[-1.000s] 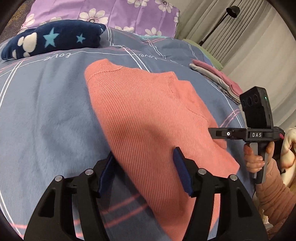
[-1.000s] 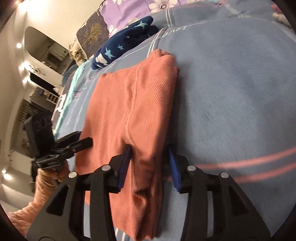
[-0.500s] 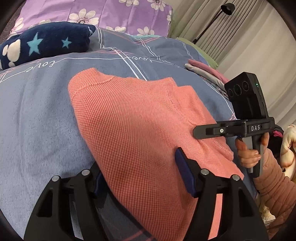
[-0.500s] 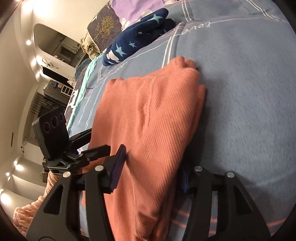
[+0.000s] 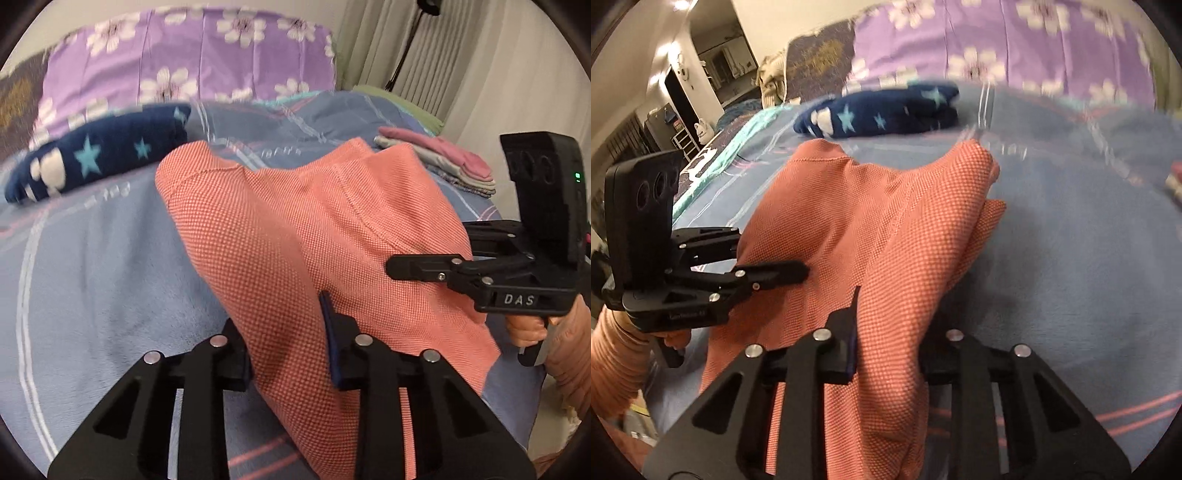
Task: Fold small clothes
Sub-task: 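Lift the folded coral shirt with both grippers and carry it toward the clothes stack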
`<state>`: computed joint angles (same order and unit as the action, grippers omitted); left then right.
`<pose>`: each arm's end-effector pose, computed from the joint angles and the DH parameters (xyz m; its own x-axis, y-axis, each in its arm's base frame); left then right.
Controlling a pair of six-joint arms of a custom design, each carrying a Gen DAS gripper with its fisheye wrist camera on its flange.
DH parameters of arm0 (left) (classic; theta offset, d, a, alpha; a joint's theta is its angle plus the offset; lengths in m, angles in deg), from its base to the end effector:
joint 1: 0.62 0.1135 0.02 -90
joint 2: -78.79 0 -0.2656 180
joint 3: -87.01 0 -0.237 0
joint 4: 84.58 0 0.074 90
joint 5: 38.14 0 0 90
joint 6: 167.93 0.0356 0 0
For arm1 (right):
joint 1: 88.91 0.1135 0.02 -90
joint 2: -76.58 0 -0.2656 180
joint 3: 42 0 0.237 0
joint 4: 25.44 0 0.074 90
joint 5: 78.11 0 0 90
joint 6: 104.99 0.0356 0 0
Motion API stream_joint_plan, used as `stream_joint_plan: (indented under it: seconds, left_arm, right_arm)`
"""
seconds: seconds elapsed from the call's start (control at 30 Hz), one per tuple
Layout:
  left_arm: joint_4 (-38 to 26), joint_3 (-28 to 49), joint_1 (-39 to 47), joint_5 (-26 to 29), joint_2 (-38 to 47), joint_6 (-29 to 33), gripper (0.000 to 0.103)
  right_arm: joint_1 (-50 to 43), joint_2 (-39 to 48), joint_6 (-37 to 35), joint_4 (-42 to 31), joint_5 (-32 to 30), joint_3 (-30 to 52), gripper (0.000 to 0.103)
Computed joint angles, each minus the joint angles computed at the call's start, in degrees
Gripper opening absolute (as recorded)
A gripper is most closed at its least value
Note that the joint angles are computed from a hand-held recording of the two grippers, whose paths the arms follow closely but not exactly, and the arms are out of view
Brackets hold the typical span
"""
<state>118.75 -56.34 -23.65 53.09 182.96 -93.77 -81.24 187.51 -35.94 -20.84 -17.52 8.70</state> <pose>0.2337 -0.1002 0.0756 -0.7278 0.0128 -0.6857 0.2148 0.9538 -0.2101 0.2869 0.0563 0.0692 -0.6241 -0.3983 -0.6721 -0.6576 0.7323 0.1767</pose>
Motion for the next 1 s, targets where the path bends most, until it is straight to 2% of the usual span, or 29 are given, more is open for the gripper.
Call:
stream_joint_plan:
  seconds: [0.13, 0.3, 0.43, 0.57, 0.63, 0.77, 1.0]
  left_arm:
    - [-4.18, -3.01, -5.23, -5.97, -11.05, -0.54, 0.028]
    - [-11.32, -2.96, -12.79, -12.71, -21.67, -1.86, 0.028]
    - [-15.81, -1.23, -20.55, -19.57, -27.26, -2.41, 0.028]
    - [-18.30, 1.43, -25.24, -22.85, -29.51, -2.01, 0.028]
    - [-19.48, 3.60, -27.19, -24.31, -29.35, -1.41, 0.028]
    - [-20.36, 8.03, -29.71, -25.78, -27.75, 0.39, 0.028]
    - [-20.08, 15.42, -31.02, -25.20, -21.96, 2.77, 0.027]
  right_arm:
    - [-1.10, -9.71, 0.32, 3.41, -0.31, -7.76, 0.024]
    - [-4.27, -26.07, -0.89, 1.19, -0.91, -16.10, 0.024]
    - [-8.32, -40.28, -2.74, -4.30, -1.78, -20.53, 0.024]
    - [-15.09, -54.06, -5.59, -12.50, -5.11, -22.58, 0.024]
    - [-18.52, -58.19, -6.92, -16.05, -7.12, -22.48, 0.024]
    - [-27.25, -60.71, -9.57, -22.28, -13.47, -19.83, 0.024]
    - [-40.40, -58.72, -16.00, -27.17, -23.61, -16.57, 0.024]
